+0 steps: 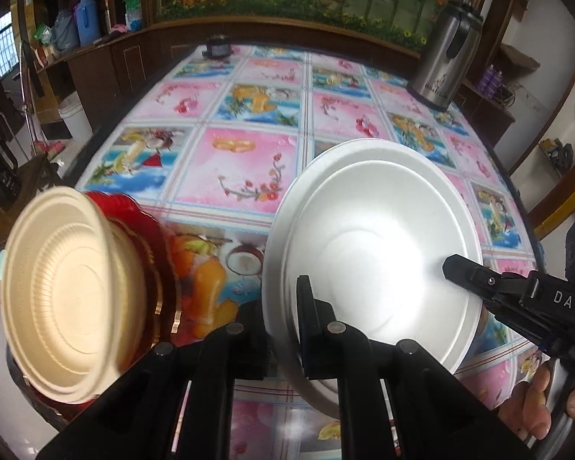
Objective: Organize plates and bowls
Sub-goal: 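Lift the white bowl with both grippers and carry it toward the red stack, then lower the white bowl onto the stacked dishes with both grippers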
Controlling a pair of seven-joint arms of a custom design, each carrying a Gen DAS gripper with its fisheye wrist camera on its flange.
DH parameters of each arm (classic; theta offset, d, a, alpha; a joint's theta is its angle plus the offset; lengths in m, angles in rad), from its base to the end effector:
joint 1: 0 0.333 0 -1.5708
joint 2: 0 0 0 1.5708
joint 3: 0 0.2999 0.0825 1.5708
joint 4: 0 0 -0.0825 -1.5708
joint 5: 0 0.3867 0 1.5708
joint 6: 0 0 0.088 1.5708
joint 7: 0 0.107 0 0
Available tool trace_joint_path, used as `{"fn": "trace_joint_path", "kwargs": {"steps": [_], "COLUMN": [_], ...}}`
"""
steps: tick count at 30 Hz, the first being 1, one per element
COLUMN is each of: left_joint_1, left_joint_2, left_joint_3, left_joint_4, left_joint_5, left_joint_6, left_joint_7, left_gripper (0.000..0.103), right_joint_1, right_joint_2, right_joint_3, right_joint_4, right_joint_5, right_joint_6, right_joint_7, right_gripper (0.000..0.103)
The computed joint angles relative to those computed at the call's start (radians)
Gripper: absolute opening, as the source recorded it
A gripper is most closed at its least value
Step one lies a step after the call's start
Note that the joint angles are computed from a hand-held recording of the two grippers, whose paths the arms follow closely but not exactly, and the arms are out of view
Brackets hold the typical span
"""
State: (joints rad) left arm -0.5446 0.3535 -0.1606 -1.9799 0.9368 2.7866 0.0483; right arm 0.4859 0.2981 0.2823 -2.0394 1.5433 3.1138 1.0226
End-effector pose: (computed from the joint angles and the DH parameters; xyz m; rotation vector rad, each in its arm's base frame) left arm 0.4604 -0.4333 0.3120 -1.9615 1.9119 -0.7864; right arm 0.4816 0.3396 0.3120 -1.4185 1.8492 0.2182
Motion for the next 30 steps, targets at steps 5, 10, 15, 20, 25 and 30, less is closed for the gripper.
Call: {"fn": "trace_joint_path", "kwargs": {"steps": [5,10,15,20,25,30], "left_joint_1": [0.01,0.075,0.162,0.23,0.284,0.303], "left_joint_2": [-0.133,-0.272,-0.393,-0.467,-0.477,-0.455], "left_joint_3": [0.013,-0.017,-0.051,-0.097,-0.115,-0.119], "left_joint_4": [-0.111,-0.244,-0.375,-0.455,-0.495,-0.509], "left_joint_5": [0.124,0.21,0.204,0.165,0.139,0.109], "left_joint_6": [-0.008,-0.041,-0.039,-0.063,-0.034,-0.015], "left_joint_7": [-0.122,-0.238,-0.283,-0.283,-0.291,-0.273], "left_gripper": [0.01,0.01,0.011,0.011,0.011,0.012], "right_joint_1": [0.024,0.062,0.112,0.156,0.17,0.182], "right_joint_2": [-0.001,0.048,0.137,0.238,0.324,0.376], "right_joint_3": [0.014,0.014,-0.01,-0.029,-0.032,-0.041], "right_joint_4": [0.047,0.128,0.249,0.382,0.488,0.545], "right_joint_5": [-0.069,-0.289,-0.534,-0.73,-0.868,-0.984], "right_joint_6": [0.01,-0.009,-0.068,-0.135,-0.2,-0.239], "right_joint_7": [0.024,0.169,0.338,0.472,0.572,0.67], "right_gripper": [0.008,0.008,0.008,0.008,0.008,0.009]}}
